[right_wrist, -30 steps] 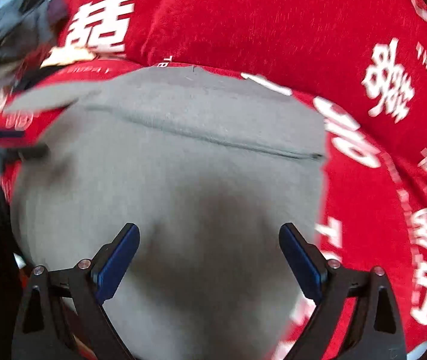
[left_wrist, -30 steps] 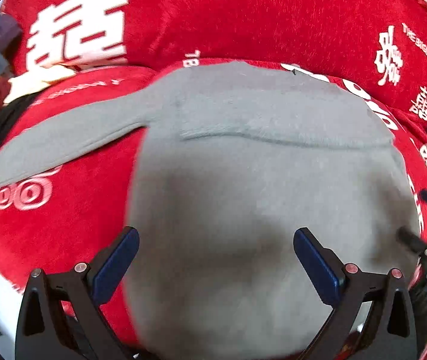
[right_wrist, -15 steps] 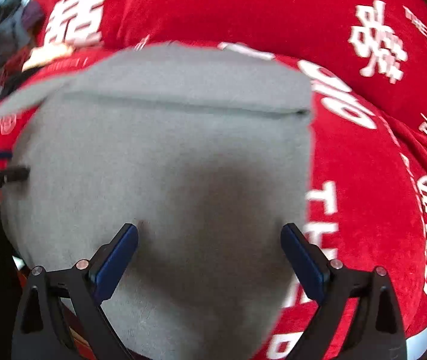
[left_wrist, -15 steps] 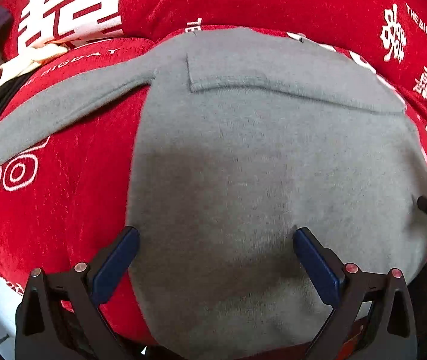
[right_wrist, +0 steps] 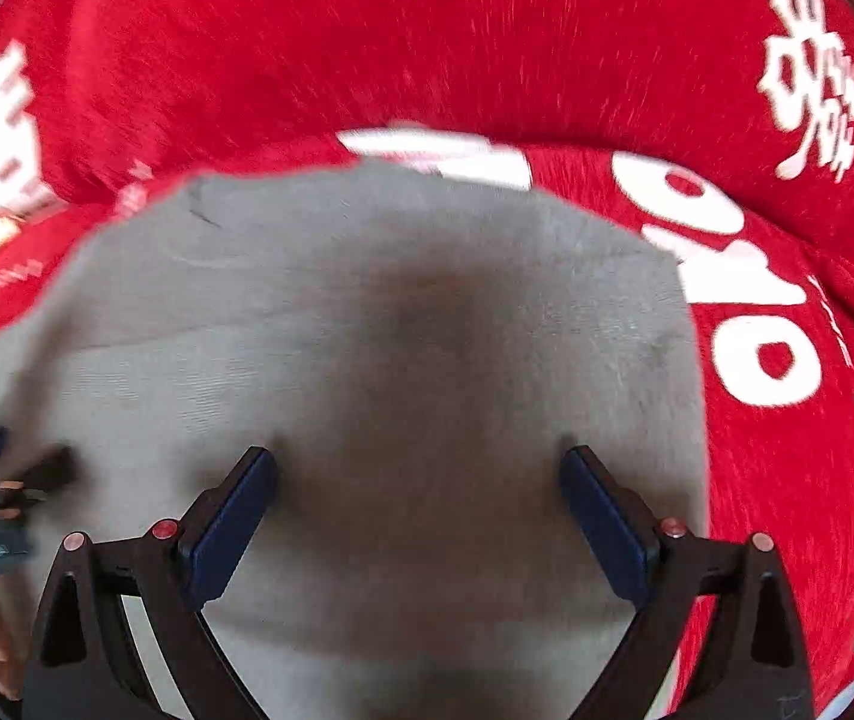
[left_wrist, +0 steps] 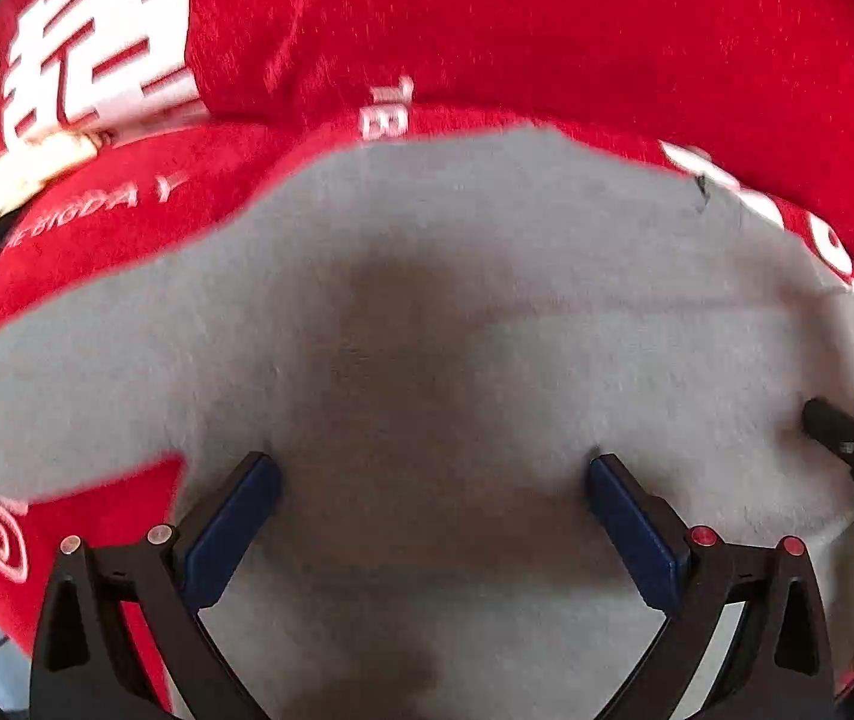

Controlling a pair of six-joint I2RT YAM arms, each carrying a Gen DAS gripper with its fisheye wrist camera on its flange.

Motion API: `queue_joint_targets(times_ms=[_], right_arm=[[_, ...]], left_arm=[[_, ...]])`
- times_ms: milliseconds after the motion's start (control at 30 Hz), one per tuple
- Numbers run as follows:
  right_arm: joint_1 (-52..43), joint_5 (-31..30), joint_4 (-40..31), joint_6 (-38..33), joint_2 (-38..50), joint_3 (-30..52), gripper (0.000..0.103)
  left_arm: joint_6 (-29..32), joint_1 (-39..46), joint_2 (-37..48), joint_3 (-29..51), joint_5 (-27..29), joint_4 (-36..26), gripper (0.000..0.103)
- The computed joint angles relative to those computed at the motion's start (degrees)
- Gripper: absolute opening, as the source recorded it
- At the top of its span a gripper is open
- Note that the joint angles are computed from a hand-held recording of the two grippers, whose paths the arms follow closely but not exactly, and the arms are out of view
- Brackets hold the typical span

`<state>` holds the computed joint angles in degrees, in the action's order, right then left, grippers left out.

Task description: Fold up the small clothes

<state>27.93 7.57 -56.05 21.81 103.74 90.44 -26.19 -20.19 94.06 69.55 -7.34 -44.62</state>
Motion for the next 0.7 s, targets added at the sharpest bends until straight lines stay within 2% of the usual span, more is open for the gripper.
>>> queue_joint_targets(times_ms=[33, 100, 167, 233, 333, 400, 433, 500, 567, 633, 700], right_arm=[[-0.23, 0.84, 3.26, -1.35, -0.17, -1.2, 0.099], [-0.79, 1.28, 4.11, -2.07, 1.79, 0.15, 0.102], [-0.96, 2.35, 2.06, -1.29, 4.43, 3.83, 0.102], [-0.16, 2.88, -1.69, 2.34, 5.14, 6.83, 0.102], [2.23, 0.14, 2.26, 6.39, -1.06, 0.75, 0.102], [5.24, 0.99, 3.04, 7.59, -3.43, -1.72, 0.102], [6.96, 1.74, 3.12, 7.74, -3.62, -2.29, 0.102], [10.15, 3.53, 1.41, 6.04, -1.81, -2.04, 0.102], [12.72, 8.76, 2.95, 4.32, -2.85, -3.91, 0.102], [12.19, 7.35, -0.28, 5.81, -2.08, -1.63, 0.102], [12.46, 6.91, -1.39, 7.3, -3.26, -1.07, 0.102]], left_arm=[[0.75, 1.62, 0.01, -0.46, 2.15, 1.06, 0.103], [1.84, 3.02, 0.04, -0.54, 2.84, 1.67, 0.103], [1.23, 3.96, 0.05, 0.2, 3.9, 0.74, 0.103], [-0.33, 3.82, -2.62, -1.19, 3.32, 0.79, 0.103], [-0.66, 2.08, -6.1, -4.84, 3.47, 2.61, 0.103], [0.36, 1.48, -5.93, -6.77, 2.28, 3.05, 0.103], [1.3, 0.8, -7.78, -9.33, 0.67, 6.02, 0.103], [1.19, 1.61, -8.86, -9.26, 2.01, 4.17, 0.103], [0.59, 4.64, -11.77, -9.32, 5.32, 2.0, 0.103], [0.28, 7.92, -16.99, -11.49, 5.75, 1.62, 0.103], [1.35, 15.19, -24.26, -14.61, 5.62, 0.14, 0.103]])
